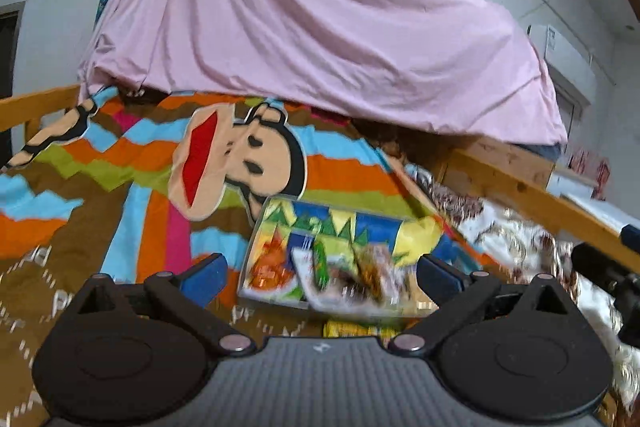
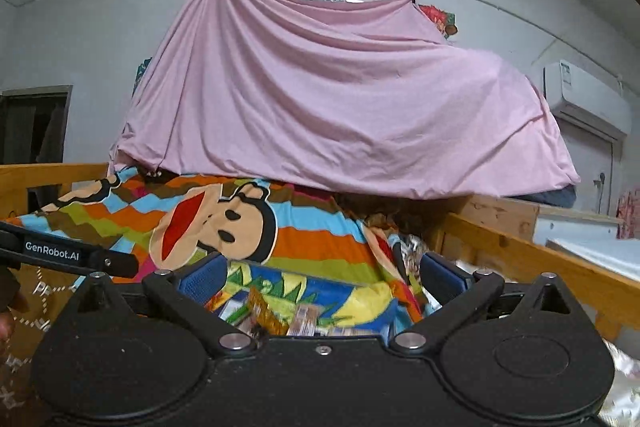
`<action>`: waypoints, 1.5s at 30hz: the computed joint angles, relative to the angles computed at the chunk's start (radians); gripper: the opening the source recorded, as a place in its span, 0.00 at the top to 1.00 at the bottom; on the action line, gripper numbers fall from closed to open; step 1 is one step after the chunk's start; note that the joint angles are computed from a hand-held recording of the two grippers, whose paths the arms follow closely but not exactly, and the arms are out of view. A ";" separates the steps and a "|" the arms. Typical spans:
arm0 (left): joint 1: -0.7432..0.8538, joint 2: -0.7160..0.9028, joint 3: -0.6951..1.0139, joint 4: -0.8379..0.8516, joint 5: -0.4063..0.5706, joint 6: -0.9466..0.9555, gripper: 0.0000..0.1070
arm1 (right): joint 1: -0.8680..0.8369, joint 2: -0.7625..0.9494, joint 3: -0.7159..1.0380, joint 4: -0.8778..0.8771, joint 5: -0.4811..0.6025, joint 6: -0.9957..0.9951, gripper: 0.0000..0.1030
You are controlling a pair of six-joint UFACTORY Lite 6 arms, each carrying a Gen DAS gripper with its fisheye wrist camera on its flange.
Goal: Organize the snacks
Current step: 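Lift both open tools up away from the tray, then move both tools toward the yellow snack bar and orange beside the tray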
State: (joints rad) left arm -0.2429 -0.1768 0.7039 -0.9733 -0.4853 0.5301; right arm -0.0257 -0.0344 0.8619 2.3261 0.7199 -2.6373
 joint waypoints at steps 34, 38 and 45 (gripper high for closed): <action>-0.230 -0.046 -0.090 -0.512 -0.013 0.494 0.04 | -0.129 -0.056 -0.071 -0.632 -0.223 0.652 0.01; -0.175 0.008 -0.063 -0.414 0.027 0.452 0.04 | -0.108 -0.011 -0.031 -0.673 -0.253 0.702 0.01; -0.101 0.098 -0.003 -0.322 0.098 0.446 0.04 | -0.078 0.048 0.017 -0.750 -0.299 0.784 0.01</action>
